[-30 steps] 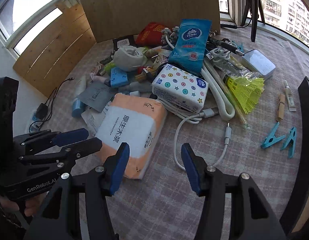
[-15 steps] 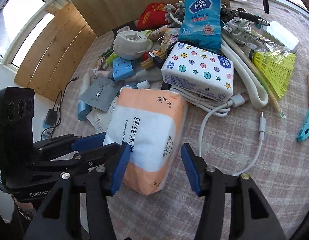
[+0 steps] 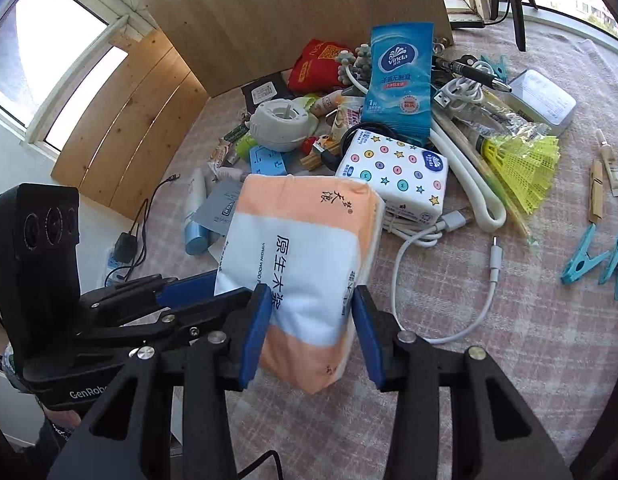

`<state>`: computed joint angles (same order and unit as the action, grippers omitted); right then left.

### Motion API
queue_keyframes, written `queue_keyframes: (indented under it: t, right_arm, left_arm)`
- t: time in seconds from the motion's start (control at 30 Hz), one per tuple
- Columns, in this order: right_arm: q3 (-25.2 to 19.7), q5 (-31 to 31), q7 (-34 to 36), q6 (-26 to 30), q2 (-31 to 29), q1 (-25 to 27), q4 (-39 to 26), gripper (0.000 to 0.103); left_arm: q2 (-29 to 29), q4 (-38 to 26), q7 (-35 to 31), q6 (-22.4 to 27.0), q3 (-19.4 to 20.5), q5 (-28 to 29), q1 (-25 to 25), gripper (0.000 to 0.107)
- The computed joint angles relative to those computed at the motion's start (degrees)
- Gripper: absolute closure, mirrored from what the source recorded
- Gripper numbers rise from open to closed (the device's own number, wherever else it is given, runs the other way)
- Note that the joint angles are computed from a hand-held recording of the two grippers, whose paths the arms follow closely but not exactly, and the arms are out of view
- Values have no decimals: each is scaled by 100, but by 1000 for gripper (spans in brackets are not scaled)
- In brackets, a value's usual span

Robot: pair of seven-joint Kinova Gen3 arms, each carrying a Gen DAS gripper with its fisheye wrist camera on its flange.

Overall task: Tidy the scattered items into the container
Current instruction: 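Grasp the orange-and-white tissue pack with the right gripper, then carry the tissue pack into the tray beside the box and release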

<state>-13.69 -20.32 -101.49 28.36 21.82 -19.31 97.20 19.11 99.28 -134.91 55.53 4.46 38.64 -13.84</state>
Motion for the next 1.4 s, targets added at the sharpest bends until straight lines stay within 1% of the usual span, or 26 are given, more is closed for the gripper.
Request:
queue_keyframes:
  t: [0.07,0.17,0.27,0.37,0.5,0.53,0.6,0.63,0.67,0.7,0.73,0.8,0.83,0.9,0.97,1.03,1.1,1.13,1.27,1.33,1.4]
  right_arm:
    - [32,-38,38,-85,-314,137,252,61]
    - [153,-129,136,-157,-856,417,684,61]
    - [398,-205,302,-95,-1409,729,1081,61]
    - [769,-278,641,92,-1909,1093,1406,61]
    - [1398,-319,1144,382,-2432,1590,1735,62]
    - [1565,-347,1308,457,-2526,1729,1789,62]
    - [2095,-534,1774,599,-2663,1917,1894,62]
    - [2361,-581,1925,668,-2689,1963,1897,63]
    - [2520,-534,2001,755,-2689,2080,1853,63]
    - [2573,-394,2041,861,-2659,2279,1759,63]
    - [2520,-161,1997,896,-2605,2497,1668,62]
    - [2275,305,1817,786,-2532,3009,1618,62]
    - [2227,529,1715,774,-2512,3150,1606,62]
    - [2418,698,1704,736,-2503,3161,1685,62]
    - [2513,686,1868,658,-2491,3324,1848,62]
    - [2592,741,1922,554,-2451,3505,2050,62]
    - [2725,580,2102,478,-2363,3707,2245,62]
    - [2812,367,2314,478,-2273,3829,2298,62]
    - [2857,-48,2714,455,-1975,4289,2378,62]
    - [2796,-178,2849,482,-1857,4446,2343,62]
    - [2704,-211,2896,523,-1749,4521,2276,62]
  left_arm:
    - [-144,10,45,-73,82,58,137,74]
    - [-299,-6,137,-259,231,181,476,74]
    - [-277,-186,333,-436,424,251,946,74]
    - [-123,-519,725,-654,637,140,1555,75]
    - [256,-1154,1358,-956,895,-251,2478,78]
    - [406,-1419,1564,-914,893,-402,2743,79]
    - [695,-1950,1957,-812,856,-666,3248,80]
    - [851,-2215,2179,-807,925,-830,3435,80]
    - [1020,-2481,2409,-829,1057,-1047,3573,81]
    - [1190,-2746,2641,-881,1149,-1276,3751,81]
    - [1357,-3012,2874,-927,1141,-1481,3979,81]
    - [1611,-3542,3340,-824,877,-1930,4509,81]
    - [1727,-3808,3553,-662,816,-2122,4668,81]
    - [1855,-4067,3700,-386,867,-2312,4743,81]
    - [1885,-4009,3699,-281,888,-2440,4753,81]
    - [1993,-3987,3735,39,938,-2444,4674,81]
    - [2075,-3853,3713,240,1006,-2374,4585,81]
    - [2110,-3779,3704,313,1028,-2350,4575,81]
    - [2226,-3591,3802,402,989,-2412,4731,80]
    - [2261,-3521,3819,324,1091,-2234,4655,80]
    - [2354,-3591,3670,406,1265,-2034,4560,80]
